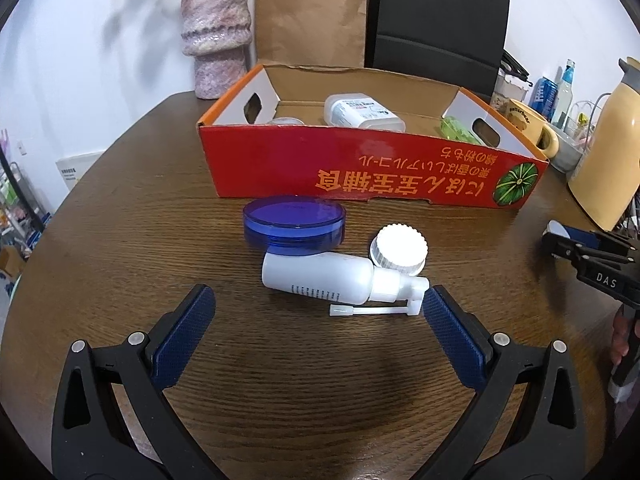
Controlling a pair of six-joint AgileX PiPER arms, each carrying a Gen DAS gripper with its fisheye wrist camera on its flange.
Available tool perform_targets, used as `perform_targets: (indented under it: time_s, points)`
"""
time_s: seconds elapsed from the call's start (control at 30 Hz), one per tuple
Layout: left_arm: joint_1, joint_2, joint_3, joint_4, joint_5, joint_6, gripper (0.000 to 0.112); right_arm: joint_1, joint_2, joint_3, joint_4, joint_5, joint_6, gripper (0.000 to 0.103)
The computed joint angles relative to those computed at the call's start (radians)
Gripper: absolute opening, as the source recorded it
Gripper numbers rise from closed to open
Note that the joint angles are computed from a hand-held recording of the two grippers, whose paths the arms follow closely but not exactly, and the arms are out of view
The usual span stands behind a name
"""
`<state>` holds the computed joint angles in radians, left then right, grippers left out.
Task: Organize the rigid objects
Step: 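Grasp the white spray bottle with the left gripper while the right gripper grasps the white cap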
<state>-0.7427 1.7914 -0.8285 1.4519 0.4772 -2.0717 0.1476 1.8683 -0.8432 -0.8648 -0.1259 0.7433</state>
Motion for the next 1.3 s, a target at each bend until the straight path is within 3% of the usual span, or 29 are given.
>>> perform_targets:
  time_s: [0.1,0.2,0.33,0.63,1.0,1.17,1.3]
  points:
    - [0.007,0.007,-0.005,-0.002,-0.016,0.022,0.103,0.008,-0.019,0.027,0.187,-0.018,-0.183,0.045]
    - [0.012,0.013,-0.013,0.009,-0.039,0.043,0.103,0.017,-0.024,0.032,0.219,-0.018,-0.219,0.045]
    - [0.012,0.04,-0.049,-0.013,-0.036,0.126,0.103,0.023,-0.025,0.032,0.195,-0.017,-0.201,0.045]
    - [0.076,0.079,-0.109,-0.108,-0.128,0.303,0.103,0.033,-0.018,0.023,0.173,-0.004,-0.189,0.045]
    - [0.109,0.111,-0.158,-0.262,-0.182,0.48,0.102,0.041,-0.007,0.009,0.12,0.017,-0.14,0.045]
    - [0.105,0.106,-0.151,-0.227,-0.183,0.452,0.096,0.047,-0.012,0.013,0.257,0.023,-0.274,0.045]
    - [0.1,0.102,-0.144,-0.213,-0.184,0.435,0.096,0.052,-0.021,0.026,0.486,0.014,-0.498,0.045]
